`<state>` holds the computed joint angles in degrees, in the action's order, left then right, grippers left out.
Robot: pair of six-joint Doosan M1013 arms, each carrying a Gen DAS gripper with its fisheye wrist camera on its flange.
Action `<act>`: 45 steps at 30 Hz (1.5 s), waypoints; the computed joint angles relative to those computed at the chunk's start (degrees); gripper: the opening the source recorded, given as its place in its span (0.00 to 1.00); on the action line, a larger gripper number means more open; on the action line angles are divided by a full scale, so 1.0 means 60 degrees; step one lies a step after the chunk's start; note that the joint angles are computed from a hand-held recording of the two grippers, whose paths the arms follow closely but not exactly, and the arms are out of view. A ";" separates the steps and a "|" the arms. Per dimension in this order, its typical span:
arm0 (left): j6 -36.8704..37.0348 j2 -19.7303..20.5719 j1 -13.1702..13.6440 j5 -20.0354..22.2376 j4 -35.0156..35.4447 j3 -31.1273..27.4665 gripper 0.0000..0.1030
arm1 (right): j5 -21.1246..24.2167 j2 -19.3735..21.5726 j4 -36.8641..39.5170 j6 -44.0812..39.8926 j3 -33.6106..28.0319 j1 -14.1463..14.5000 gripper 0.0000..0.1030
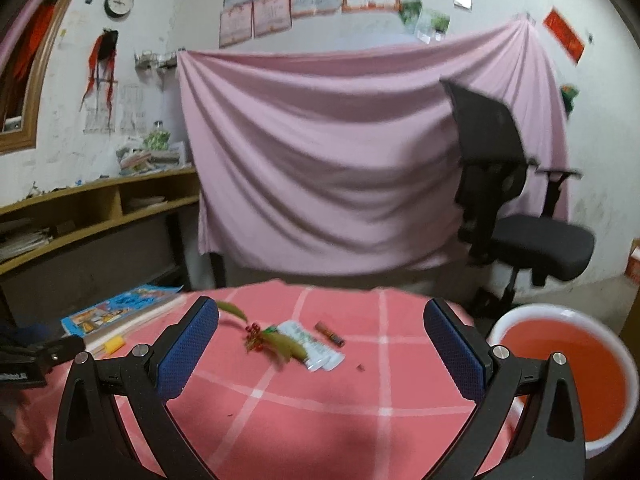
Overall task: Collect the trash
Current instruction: 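Move both tools back over the table toward the berry sprig and yellow cap, then grasp the berry sprig with the right tool while the left tool grasps the yellow cap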
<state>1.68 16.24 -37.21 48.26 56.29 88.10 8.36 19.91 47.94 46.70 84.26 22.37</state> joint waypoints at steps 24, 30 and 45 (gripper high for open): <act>0.3270 0.0440 0.1170 -0.0994 -0.3368 -0.0694 0.75 | 0.5771 0.2094 -0.2196 0.2956 -0.3357 -0.0047 0.71; 0.3611 0.0488 0.1291 -0.1191 -0.3446 -0.0711 0.70 | 0.5972 0.2157 -0.2185 0.2854 -0.3441 -0.0026 0.66; 0.5623 0.0636 0.1434 -0.1068 -0.5152 -0.0916 0.36 | 0.6582 0.2353 -0.1924 0.2742 -0.3693 -0.0064 0.54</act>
